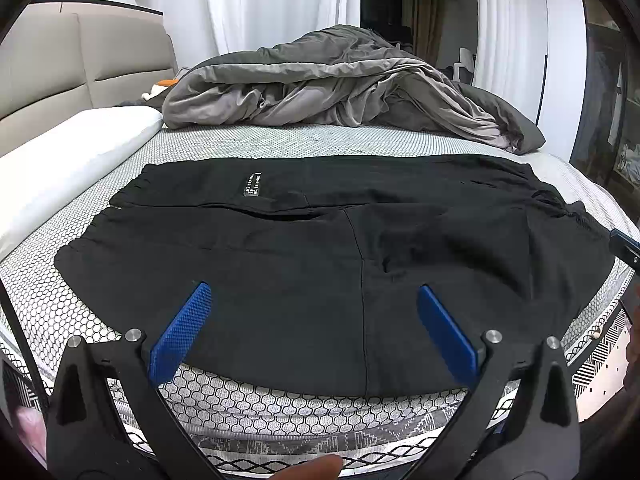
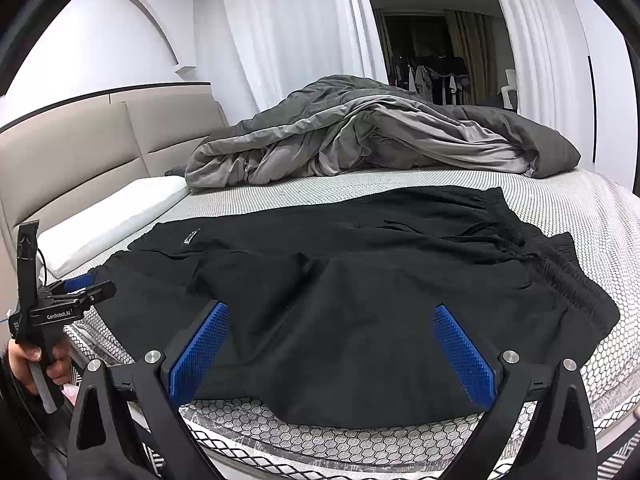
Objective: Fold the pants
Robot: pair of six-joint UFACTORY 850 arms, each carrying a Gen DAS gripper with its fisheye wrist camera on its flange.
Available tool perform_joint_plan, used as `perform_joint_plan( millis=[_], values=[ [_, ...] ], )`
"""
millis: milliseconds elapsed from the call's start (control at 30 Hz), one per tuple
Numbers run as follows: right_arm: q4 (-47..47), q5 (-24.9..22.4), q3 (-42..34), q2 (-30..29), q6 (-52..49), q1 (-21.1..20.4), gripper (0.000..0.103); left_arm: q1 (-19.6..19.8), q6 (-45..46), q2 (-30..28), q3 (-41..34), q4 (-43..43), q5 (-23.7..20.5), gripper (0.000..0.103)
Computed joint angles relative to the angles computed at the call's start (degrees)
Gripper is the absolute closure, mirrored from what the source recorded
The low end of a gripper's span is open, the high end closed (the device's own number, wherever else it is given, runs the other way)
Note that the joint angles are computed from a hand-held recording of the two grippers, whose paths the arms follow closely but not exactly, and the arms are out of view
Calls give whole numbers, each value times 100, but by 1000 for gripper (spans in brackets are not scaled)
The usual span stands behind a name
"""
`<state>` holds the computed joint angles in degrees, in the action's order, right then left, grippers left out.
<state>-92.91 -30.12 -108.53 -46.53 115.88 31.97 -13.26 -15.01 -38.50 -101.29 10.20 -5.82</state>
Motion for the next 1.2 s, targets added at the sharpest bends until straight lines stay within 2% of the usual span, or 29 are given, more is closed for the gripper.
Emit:
perform_joint_plan(
  millis=[1200],
  values=[
    [102,1,-48,-2,-155,-22,0,-11,-73,50,8,117,-41,1]
  ],
)
